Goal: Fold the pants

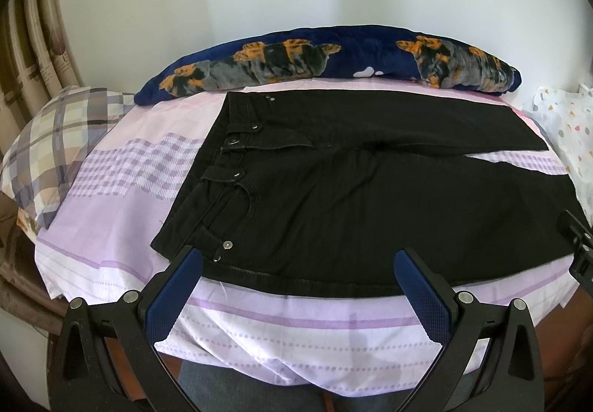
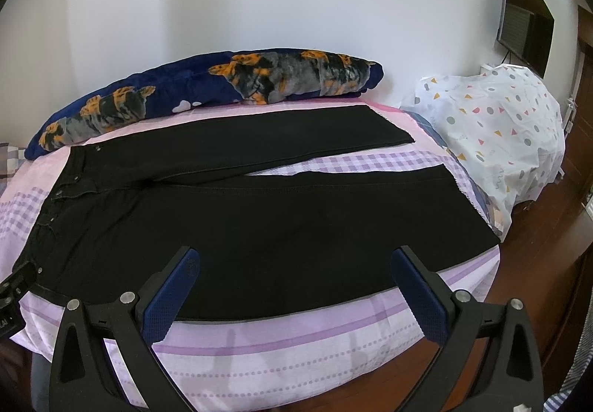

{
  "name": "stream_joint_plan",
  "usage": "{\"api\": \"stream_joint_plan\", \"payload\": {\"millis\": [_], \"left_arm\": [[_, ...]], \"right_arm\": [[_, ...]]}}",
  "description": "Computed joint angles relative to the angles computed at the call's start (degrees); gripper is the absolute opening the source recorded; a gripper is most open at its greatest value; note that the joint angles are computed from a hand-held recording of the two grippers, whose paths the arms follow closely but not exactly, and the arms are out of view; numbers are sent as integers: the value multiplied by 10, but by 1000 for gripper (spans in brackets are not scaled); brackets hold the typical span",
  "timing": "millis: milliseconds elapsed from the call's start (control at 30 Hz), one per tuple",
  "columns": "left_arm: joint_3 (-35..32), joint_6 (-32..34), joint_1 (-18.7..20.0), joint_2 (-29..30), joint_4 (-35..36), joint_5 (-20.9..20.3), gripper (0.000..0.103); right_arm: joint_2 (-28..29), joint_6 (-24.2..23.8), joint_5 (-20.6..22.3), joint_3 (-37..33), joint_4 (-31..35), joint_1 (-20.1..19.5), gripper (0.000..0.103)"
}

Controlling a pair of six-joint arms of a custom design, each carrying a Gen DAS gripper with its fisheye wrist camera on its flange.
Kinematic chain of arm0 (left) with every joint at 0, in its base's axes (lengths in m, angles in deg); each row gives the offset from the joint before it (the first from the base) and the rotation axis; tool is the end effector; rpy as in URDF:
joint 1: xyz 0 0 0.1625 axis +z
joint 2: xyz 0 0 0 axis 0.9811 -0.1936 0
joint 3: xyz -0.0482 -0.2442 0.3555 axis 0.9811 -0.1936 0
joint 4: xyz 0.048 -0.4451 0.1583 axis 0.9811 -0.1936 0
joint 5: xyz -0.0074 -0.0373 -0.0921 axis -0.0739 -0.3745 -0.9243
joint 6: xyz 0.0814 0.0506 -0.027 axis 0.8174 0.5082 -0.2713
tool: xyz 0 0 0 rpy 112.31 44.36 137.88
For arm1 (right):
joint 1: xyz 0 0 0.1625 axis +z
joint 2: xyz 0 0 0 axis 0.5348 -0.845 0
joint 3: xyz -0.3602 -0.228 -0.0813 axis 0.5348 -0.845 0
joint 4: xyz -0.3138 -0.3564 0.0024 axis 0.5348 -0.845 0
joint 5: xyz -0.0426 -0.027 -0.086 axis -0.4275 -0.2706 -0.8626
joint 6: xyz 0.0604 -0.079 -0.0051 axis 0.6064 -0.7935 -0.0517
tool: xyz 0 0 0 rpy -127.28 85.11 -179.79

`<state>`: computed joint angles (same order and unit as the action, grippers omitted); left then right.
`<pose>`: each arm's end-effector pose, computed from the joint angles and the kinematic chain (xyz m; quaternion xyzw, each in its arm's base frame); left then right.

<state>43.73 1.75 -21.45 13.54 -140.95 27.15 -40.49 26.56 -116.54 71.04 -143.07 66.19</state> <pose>-0.2359 -0.7914 0.1738 -0.0544 0.8041 -0.3937 0.4421 0.2122 -0.8761 0.1767 0.2185 -0.8407 0.3530 0.3476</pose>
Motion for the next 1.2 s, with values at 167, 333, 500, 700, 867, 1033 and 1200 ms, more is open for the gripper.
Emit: {"api": "stream_joint_plan", "payload": {"millis": [167,333,500,700,867,1033,1200], "left_arm": [[1,0,1,1,-1,-1,102],[1,-2,1,2,0,-1,103],[1,1,1,2,-2,-1,103],[-5,6,6,10,-5,-8,102],[-13,-5,9,10,15,-15,102],[-17,-4,10,9,20,-18,102],[-22,-2,16,9,16,-29,102]], "right_arm": [[0,-1,-1,0,2,0,102],[2,-4,-3,-1,0,0,102],[2,-4,-4,-1,1,0,102],[1,-7,-6,2,0,-1,102],[-1,-10,-8,7,-2,-3,102],[5,-18,-12,0,4,-2,102],[-8,-9,24,12,35,-4,102]]}}
